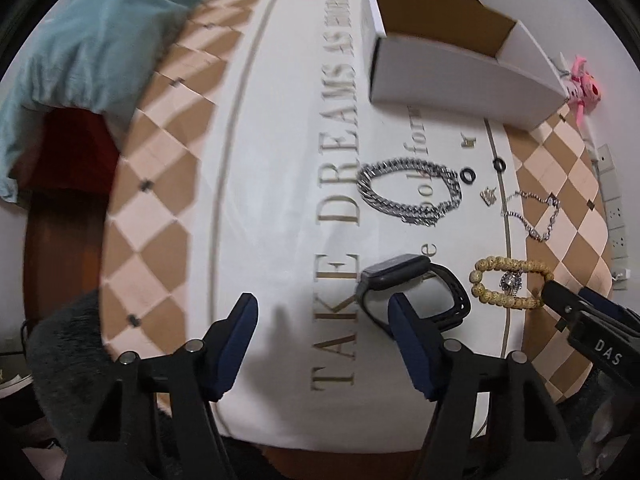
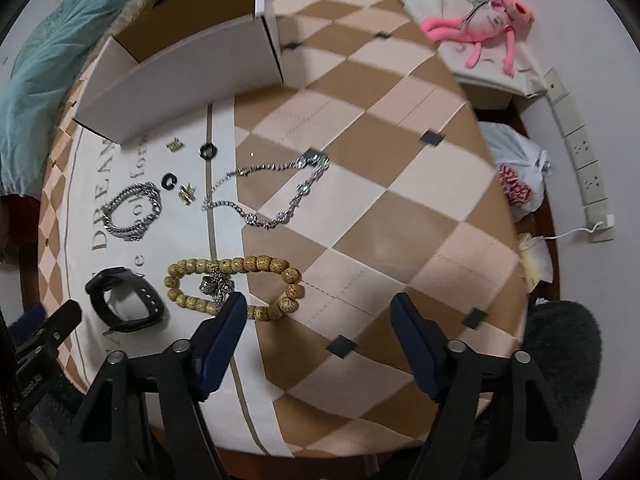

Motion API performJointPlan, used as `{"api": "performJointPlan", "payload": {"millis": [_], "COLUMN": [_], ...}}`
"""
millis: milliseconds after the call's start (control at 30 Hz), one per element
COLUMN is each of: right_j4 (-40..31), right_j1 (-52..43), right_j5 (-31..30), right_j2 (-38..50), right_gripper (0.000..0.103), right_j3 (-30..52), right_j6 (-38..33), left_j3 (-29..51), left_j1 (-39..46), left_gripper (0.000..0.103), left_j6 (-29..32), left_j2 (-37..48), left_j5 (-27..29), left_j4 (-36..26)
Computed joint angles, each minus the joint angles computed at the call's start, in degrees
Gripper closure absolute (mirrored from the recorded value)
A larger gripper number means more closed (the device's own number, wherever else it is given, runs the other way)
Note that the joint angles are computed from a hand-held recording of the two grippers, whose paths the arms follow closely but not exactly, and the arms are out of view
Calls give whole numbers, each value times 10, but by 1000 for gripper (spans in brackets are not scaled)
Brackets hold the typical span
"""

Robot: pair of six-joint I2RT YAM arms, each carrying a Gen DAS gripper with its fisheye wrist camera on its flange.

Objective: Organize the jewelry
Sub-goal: 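Grasp the black watch band with the left tool while the right tool grasps the wooden bead bracelet, then carry the watch band and bead bracelet into the white box and open both tools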

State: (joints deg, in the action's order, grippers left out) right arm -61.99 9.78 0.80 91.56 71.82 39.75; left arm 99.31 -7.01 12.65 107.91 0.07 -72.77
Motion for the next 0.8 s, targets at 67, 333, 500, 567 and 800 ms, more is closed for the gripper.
{"api": "performJointPlan", "payload": {"millis": [67, 333, 500, 567, 800], "right_j4": [12, 3, 4, 10, 11], "right_j1": [1, 28, 29, 23, 46], "right_j5": [0, 39, 20, 8, -2], "right_j2": [9, 25, -2, -9, -45], "right_gripper": [36, 89, 94, 94, 94], "right_j3": [-7, 11, -1, -6, 16], "right_j6": [-3, -25, -10, -10, 5], "left_j3": [-6, -49, -74, -74, -26], "left_j1": [-4, -21, -22, -18, -7], "left_gripper": [59, 94, 98, 100, 100], "left_j6": [0, 12, 15, 19, 32], "left_j2": [7, 7, -8, -13, -38], "left_j5": [8, 18, 21, 25, 43], "left_j4": [7, 52, 74, 70, 27]}}
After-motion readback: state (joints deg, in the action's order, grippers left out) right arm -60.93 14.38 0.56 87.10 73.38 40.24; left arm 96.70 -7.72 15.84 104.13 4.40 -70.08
